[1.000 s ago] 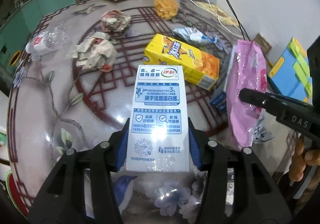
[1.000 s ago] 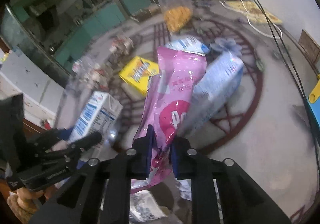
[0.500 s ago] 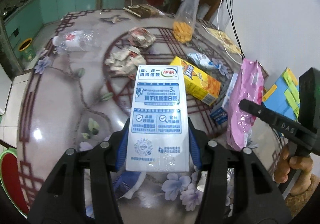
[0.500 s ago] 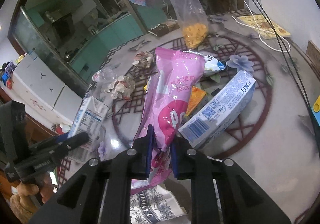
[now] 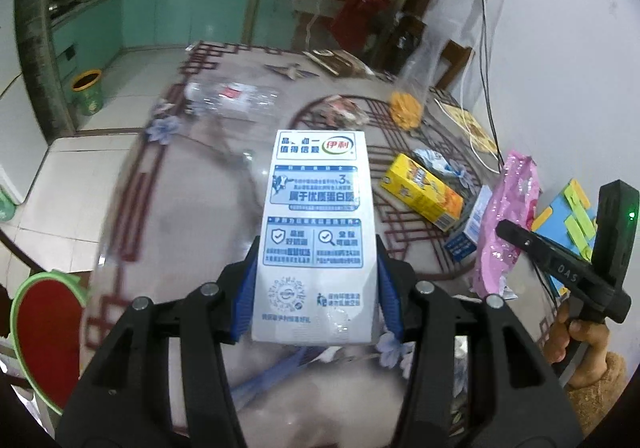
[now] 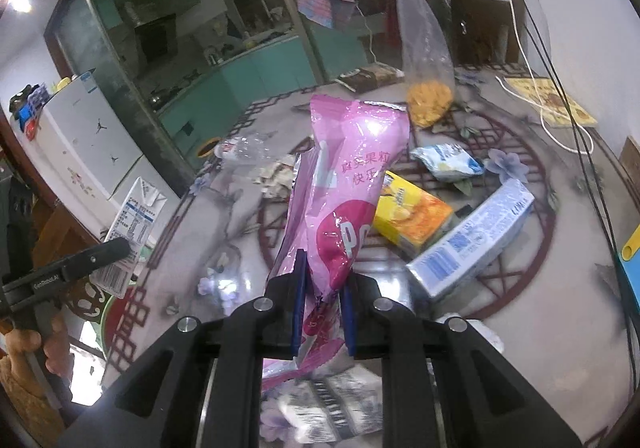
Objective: Collect trash
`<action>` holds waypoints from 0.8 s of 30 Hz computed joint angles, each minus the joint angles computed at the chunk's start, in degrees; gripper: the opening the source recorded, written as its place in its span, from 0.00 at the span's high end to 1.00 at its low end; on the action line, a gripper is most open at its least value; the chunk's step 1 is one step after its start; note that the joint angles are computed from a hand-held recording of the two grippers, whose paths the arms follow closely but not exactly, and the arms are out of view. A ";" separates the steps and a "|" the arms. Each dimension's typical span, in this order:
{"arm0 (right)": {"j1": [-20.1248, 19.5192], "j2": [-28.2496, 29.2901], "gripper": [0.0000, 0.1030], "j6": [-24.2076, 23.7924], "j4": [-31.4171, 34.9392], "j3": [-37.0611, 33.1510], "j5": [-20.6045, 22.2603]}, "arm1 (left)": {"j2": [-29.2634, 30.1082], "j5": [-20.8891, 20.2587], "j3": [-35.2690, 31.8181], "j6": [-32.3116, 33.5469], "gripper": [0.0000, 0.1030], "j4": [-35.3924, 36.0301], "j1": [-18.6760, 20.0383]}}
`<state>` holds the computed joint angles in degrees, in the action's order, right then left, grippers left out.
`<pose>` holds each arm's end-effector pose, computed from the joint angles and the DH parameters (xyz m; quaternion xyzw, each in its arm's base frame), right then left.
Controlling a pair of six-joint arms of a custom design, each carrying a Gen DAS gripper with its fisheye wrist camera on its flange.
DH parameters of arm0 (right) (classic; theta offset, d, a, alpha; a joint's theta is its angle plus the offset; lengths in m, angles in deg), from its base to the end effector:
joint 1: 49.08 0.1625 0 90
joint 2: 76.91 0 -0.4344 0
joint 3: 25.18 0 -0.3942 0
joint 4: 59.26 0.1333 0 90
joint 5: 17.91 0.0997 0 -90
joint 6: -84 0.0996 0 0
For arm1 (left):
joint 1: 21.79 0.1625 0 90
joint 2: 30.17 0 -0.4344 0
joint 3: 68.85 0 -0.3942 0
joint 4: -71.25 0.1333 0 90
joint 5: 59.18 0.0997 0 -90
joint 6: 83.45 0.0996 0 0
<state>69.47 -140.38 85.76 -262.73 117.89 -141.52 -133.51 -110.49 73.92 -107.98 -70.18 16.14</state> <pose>0.2571 -0.3089 0.1501 0.1302 -0.9104 0.3415 0.1941 -0.1306 -0.3497 0.2795 0.1897 0.9196 -0.2816 0.1974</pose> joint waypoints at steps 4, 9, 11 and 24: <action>2.35 3.31 0.85 1.43 -2.65 -0.86 0.64 | -6.61 2.66 0.70 -1.60 0.52 5.82 -0.65; 4.27 8.07 0.85 4.45 -2.58 -3.03 3.15 | -13.82 4.33 0.88 -3.83 0.52 12.20 -0.20; 5.45 9.92 0.85 5.60 -2.37 -4.10 3.59 | -16.53 4.74 0.62 -4.47 0.52 14.48 0.35; 11.38 17.58 0.85 7.67 1.59 -11.40 5.91 | -27.27 6.66 -0.40 -6.05 0.52 24.02 1.11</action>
